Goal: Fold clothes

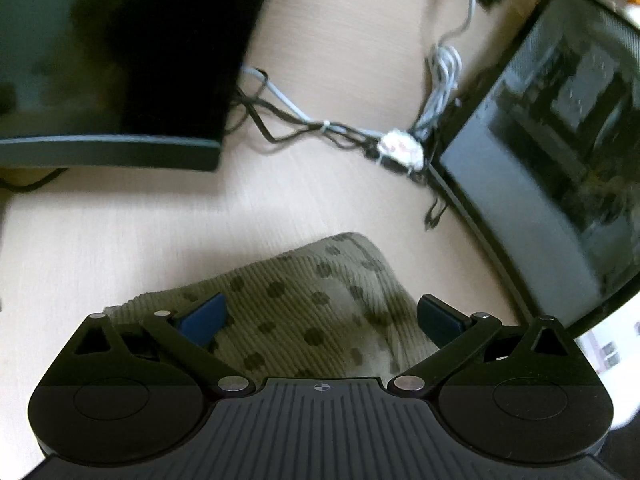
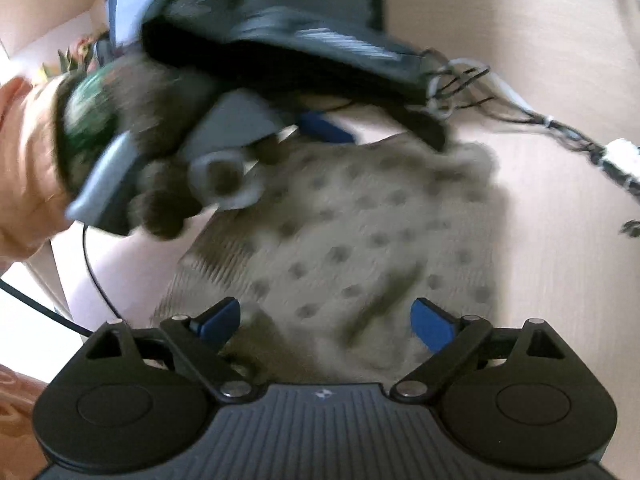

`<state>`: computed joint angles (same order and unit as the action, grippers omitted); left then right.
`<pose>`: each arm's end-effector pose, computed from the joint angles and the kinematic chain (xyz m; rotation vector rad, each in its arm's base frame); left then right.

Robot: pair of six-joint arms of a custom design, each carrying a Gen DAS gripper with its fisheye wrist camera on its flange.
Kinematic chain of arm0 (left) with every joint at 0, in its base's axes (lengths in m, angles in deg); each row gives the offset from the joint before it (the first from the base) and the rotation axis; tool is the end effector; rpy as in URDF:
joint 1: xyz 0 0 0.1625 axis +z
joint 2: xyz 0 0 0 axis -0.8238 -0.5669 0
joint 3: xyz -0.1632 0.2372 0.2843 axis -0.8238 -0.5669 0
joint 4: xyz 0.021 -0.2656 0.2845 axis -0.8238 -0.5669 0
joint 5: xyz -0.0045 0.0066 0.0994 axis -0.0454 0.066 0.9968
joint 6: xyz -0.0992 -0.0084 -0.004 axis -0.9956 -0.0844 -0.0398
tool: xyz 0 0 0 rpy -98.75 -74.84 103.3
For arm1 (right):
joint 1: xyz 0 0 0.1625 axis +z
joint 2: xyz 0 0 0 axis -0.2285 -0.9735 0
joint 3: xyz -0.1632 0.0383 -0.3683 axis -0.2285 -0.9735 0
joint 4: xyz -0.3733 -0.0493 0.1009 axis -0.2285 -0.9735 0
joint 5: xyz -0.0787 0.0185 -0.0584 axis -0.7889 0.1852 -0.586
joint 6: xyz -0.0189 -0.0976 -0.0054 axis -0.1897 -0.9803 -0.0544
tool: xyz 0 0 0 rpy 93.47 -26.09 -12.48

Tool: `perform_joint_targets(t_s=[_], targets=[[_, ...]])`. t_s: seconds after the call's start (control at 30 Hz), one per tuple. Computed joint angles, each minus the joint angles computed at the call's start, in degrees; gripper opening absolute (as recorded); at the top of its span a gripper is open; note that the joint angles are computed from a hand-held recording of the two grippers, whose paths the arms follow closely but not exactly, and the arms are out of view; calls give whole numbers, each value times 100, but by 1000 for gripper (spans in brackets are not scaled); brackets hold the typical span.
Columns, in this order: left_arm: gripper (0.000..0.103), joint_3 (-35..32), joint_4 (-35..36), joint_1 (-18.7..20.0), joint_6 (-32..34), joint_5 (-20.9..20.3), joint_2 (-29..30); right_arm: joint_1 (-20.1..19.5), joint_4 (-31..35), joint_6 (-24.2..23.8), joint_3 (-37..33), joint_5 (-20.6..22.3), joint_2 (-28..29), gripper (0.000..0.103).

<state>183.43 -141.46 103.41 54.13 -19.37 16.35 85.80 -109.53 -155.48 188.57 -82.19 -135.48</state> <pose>-0.2547 -0.5785 -0.0132 0.1578 2.6054 -1.0565 -0.0335 -0.5755 0.2638 1.4177 -2.5269 0.4353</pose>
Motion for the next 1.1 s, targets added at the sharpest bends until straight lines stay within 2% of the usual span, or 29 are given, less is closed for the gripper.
perform_joint_targets(t_s=[0.07,0.17,0.27,0.33,0.4,0.47,0.53,0.6,0.7,0.8,0.87,0.93,1.0,1.03,1.1], targets=[[103,410,-357,-186,-235,157,-203,-19,-139,121,-219,223,-33,96],[103,1168,-1011,-578,-614,539,-502,42,-782,409,-513,463,190,102],[103,1804,-840,-873,-1476,934,-710,238,-1330,614,-895,544,693,102],[103,2011,-358,-956,-2106,1049,-781,377,-1475,474,-1008,513,1008,103],[103,2079,-5,-968,-2589,953,-788,537,-1954,6,-1197,69,1486,103],[103,2092,194,-1001,-2826,864,-767,650,-3087,-594,-1354,-519,2109,103],[103,2127,261,-1088,-2921,811,-752,647,-3724,-744,-1454,-675,2347,103],[103,2267,248,-1196,-3108,751,-798,561,-3543,-599,-1238,-323,1997,102],[103,2478,403,-1359,-3600,724,-877,280,-2353,-1001,-618,560,985,102],[103,2632,784,-1494,-4216,811,-964,-21,-1430,-1984,56,976,138,102],[103,2764,803,-1536,-4542,866,-999,-178,-1318,-2496,438,965,-121,102],[103,2794,803,-1530,-4662,906,-1021,-325,-1753,-3021,853,949,-166,102],[103,2798,814,-1547,-4699,951,-1032,-480,-2608,-3521,1249,1082,-27,102],[103,2788,821,-1565,-4679,973,-1031,-588,-3166,-3840,1446,1253,119,102],[103,2737,753,-1596,-4560,956,-964,-739,-4311,-3964,1646,1832,415,99]])
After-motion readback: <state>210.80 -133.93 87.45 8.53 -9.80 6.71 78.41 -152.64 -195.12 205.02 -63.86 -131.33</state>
